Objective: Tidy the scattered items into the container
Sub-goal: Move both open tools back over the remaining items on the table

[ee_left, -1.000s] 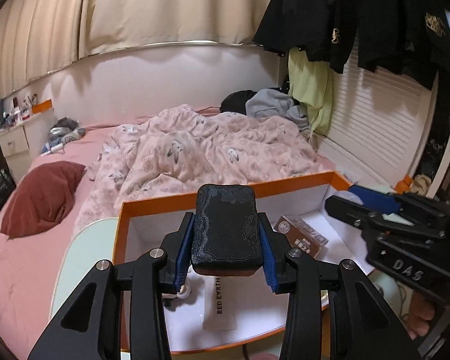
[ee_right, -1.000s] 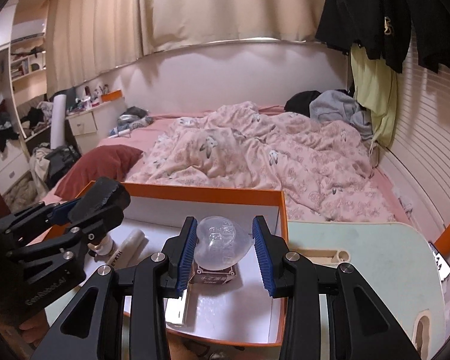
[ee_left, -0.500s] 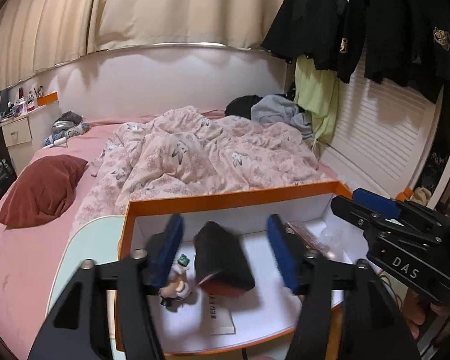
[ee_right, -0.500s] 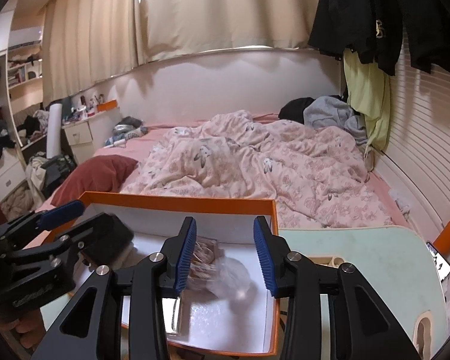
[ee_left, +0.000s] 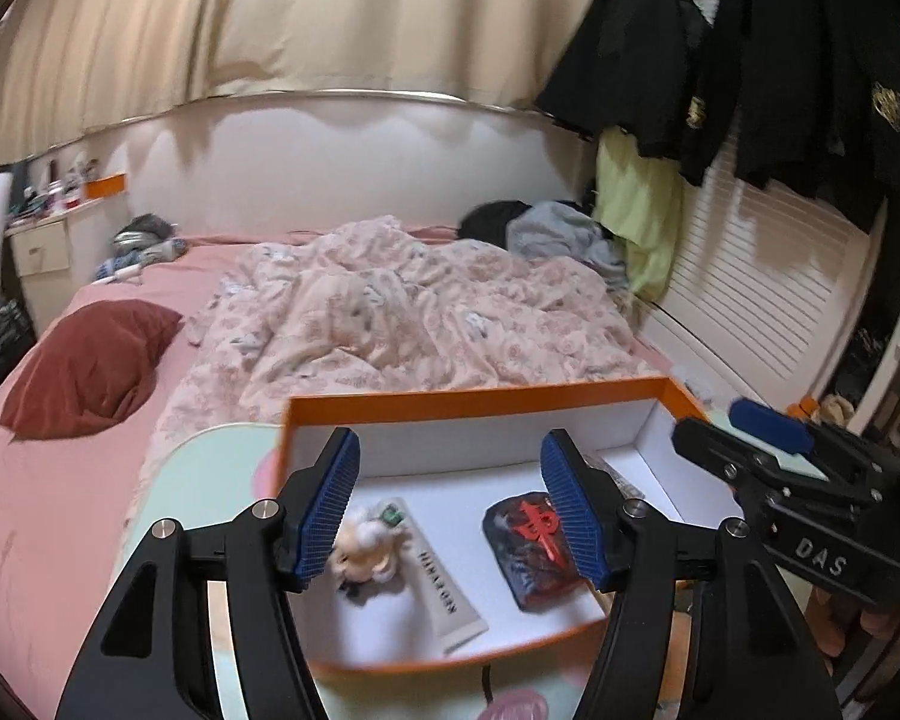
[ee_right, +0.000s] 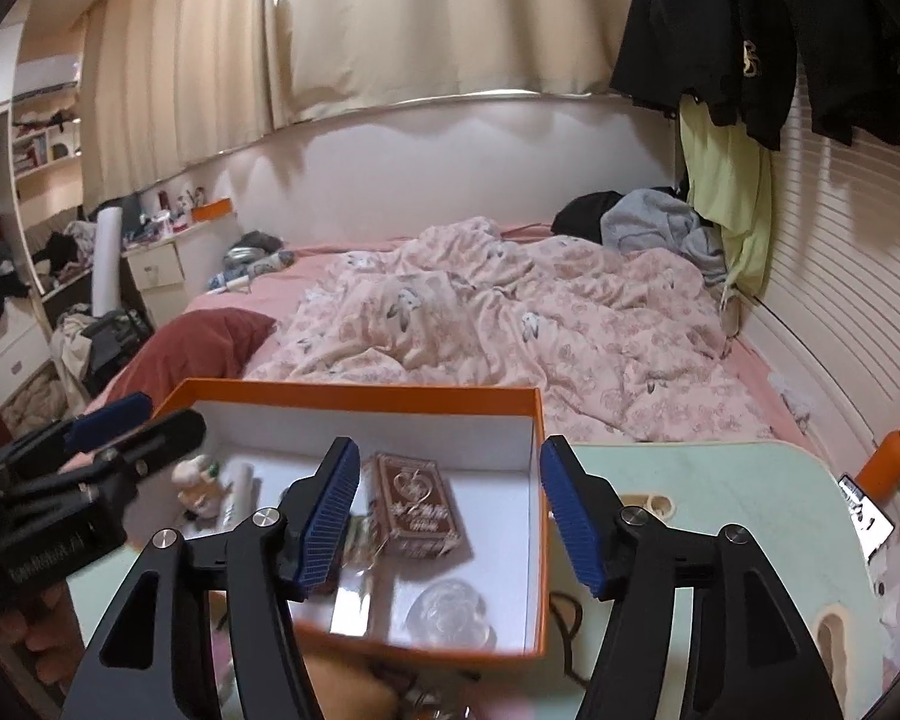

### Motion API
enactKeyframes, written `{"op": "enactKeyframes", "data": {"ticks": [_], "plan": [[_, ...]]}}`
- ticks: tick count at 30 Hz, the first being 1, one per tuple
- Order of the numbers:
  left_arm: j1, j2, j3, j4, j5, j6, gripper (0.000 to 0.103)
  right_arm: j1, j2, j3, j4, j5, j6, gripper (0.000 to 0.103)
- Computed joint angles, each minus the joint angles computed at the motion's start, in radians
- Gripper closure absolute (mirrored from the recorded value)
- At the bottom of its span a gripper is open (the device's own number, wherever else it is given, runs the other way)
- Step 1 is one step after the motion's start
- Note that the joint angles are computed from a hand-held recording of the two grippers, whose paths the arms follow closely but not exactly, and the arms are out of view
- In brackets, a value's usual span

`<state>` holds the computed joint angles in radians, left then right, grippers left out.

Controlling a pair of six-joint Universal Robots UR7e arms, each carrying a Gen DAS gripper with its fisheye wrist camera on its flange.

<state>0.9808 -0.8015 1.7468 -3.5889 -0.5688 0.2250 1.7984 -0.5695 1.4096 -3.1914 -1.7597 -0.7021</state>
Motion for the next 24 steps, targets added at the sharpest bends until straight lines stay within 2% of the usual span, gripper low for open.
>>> {"op": "enactKeyframes", "data": {"ticks": [3, 6, 9, 10, 16, 20, 22, 24], "plan": [[-0.034, -0.035, 0.053, 0.02, 0.028, -0.023, 0.039, 0.009, -0.036, 0.063, -0.041, 0.002, -0.017, 0.04], [-0.074, -0.064, 0.11, 0.027, 0.054, -0.022, 0.038, 0.009, -0.091, 0.135, -0.013, 0.031, -0.005, 0.035], [-0.115, -0.084, 0.176, 0.012, 0.065, -0.029, 0.028, -0.001, -0.152, 0.207, 0.035, 0.08, 0.016, 0.029], [-0.126, -0.091, 0.195, 0.008, 0.064, -0.032, 0.028, -0.001, -0.165, 0.228, 0.034, 0.08, 0.016, 0.029], [-0.169, -0.13, 0.326, 0.044, 0.057, -0.198, 0.028, -0.003, -0.225, 0.342, 0.019, 0.021, 0.016, 0.029], [-0.165, -0.144, 0.386, 0.16, 0.051, -0.357, 0.028, -0.006, -0.242, 0.399, -0.018, -0.042, 0.018, 0.028], [-0.158, -0.139, 0.41, 0.161, 0.049, -0.41, 0.028, -0.005, -0.232, 0.418, -0.074, -0.079, -0.006, 0.028], [-0.152, -0.126, 0.419, 0.155, 0.081, -0.47, 0.028, -0.01, -0.221, 0.439, -0.129, -0.089, -0.035, 0.028]]}}
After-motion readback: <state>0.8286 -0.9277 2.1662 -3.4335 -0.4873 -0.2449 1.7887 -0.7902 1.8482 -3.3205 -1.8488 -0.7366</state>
